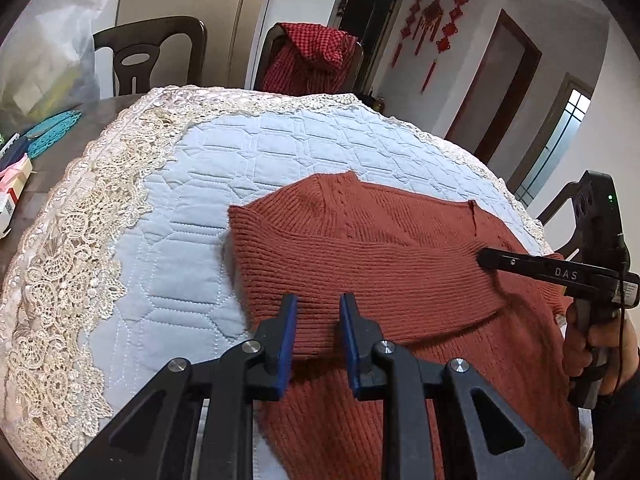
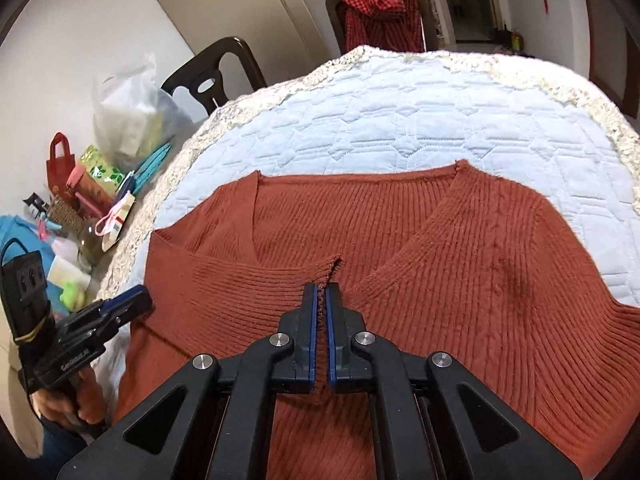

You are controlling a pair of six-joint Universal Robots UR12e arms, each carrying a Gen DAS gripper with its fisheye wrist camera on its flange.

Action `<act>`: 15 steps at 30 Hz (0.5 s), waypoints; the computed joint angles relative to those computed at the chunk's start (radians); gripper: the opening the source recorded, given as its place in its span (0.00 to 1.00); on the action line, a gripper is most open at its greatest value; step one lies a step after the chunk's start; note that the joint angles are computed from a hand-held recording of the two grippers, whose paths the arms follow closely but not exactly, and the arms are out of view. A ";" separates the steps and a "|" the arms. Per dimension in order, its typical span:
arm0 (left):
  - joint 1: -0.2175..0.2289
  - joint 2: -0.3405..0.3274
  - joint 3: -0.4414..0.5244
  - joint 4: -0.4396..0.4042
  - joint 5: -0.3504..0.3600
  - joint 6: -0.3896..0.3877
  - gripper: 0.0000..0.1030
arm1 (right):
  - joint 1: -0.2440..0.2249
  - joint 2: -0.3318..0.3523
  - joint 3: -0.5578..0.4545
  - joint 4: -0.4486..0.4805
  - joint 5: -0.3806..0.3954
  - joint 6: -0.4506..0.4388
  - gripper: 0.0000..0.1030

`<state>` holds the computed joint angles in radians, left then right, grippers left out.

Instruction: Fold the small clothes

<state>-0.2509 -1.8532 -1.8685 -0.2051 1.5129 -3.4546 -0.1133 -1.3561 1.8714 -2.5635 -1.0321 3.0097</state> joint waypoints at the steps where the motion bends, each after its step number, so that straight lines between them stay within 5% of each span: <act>1: 0.001 0.001 0.000 -0.003 0.004 -0.003 0.23 | -0.001 -0.002 0.000 0.007 -0.004 0.002 0.05; 4: 0.004 0.005 -0.003 0.014 0.015 -0.008 0.23 | 0.004 -0.026 0.017 -0.026 -0.062 0.015 0.06; 7: 0.007 0.001 0.003 0.015 0.020 -0.017 0.23 | 0.000 -0.055 0.048 -0.053 -0.033 -0.019 0.06; 11: -0.001 -0.012 0.017 -0.048 0.022 0.013 0.23 | 0.020 -0.061 0.054 0.047 -0.080 -0.104 0.06; 15: -0.002 -0.006 0.011 -0.038 0.024 0.019 0.23 | 0.015 -0.079 0.078 0.034 -0.095 -0.131 0.07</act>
